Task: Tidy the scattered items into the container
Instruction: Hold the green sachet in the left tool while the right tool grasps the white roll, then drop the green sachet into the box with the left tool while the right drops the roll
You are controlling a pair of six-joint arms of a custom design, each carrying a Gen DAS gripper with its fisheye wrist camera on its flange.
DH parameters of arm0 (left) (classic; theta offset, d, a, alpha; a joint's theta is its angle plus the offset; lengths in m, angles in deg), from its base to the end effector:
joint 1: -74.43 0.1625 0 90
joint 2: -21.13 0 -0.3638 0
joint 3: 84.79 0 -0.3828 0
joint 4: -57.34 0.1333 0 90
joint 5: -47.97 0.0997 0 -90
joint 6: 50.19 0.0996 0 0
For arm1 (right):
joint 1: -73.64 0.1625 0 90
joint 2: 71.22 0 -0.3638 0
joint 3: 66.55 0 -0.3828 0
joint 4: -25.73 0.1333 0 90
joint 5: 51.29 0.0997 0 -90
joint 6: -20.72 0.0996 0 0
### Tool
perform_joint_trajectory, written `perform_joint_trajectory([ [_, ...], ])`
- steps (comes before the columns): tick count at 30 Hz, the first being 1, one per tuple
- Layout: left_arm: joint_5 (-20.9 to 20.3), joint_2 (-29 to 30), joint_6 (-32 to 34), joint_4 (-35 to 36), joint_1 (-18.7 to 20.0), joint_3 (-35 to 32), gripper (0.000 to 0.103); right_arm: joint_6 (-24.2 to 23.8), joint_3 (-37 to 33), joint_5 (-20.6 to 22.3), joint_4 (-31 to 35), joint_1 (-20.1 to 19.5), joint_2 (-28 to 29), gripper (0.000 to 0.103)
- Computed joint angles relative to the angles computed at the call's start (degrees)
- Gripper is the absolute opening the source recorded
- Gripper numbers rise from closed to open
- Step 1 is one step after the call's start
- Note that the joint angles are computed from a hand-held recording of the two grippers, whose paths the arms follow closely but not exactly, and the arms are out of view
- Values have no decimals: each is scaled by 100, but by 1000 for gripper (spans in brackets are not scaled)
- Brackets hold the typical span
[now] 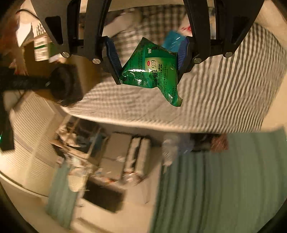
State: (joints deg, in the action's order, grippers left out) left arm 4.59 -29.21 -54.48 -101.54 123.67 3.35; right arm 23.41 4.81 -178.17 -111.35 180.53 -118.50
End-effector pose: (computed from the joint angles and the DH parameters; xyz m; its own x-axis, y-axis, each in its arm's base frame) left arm -0.2721 -0.6307 0.2008 -0.8049 0.1152 -0.5821 0.5004 0.6592 -0.5614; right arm 0.2793 -0.6668 0.2392 -0.8452 0.0333 0.5335 -0.2280 0.8802 -0.4162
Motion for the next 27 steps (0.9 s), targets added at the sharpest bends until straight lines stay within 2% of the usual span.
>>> perform_joint_trajectory([
  [2,-139,175,169,-31,-233,-207,56,-86,313,-408,-165,185,-477,7],
  [5,-716,536,-82,144,-443,-605,57,-290,654,-879,-433,313,-983,7],
  [7,-1037,867,-215,259,-503,-891,56,-190,914,-1089,-503,246,-1272,7],
  [9,-1225,1276,-225,366,-541,-1188,56,147,1229,-1135,-567,67,-1511,7],
  [11,-1385,1541,-250,424,-534,-1334,57,375,1337,-1302,-358,-147,-1530,7],
  [12,-1391,1675,-242,423,-536,-1404,58,389,1368,-1212,-303,-235,-1529,7],
  [14,-1112,1835,-249,481,-576,-1480,67,503,1410,-866,-207,-467,-1599,8],
  [15,-1015,1888,-264,556,-556,-1542,79,582,1378,-867,-174,-539,-1577,9],
  [16,-973,1901,-313,721,-517,-1622,96,648,1348,-926,-164,-577,-1568,17],
  [17,-963,1889,-354,786,-486,-1650,99,733,1295,-954,-215,-606,-1541,48],
  [18,-1003,1830,-350,754,-431,-1640,99,740,1320,-968,-328,-615,-1594,65],
  [19,-1021,1772,-316,748,-378,-1662,99,642,1350,-1023,-603,-593,-1604,75],
  [21,-876,1515,-261,758,-305,-1464,99,306,1380,-1113,-1038,-513,-1568,75],
  [24,-501,1085,-27,949,-190,-1322,102,-131,1368,-807,-1459,-418,-1526,75],
  [27,237,598,286,1002,-76,-1073,103,-460,1233,-632,-1657,-290,-1315,75],
])
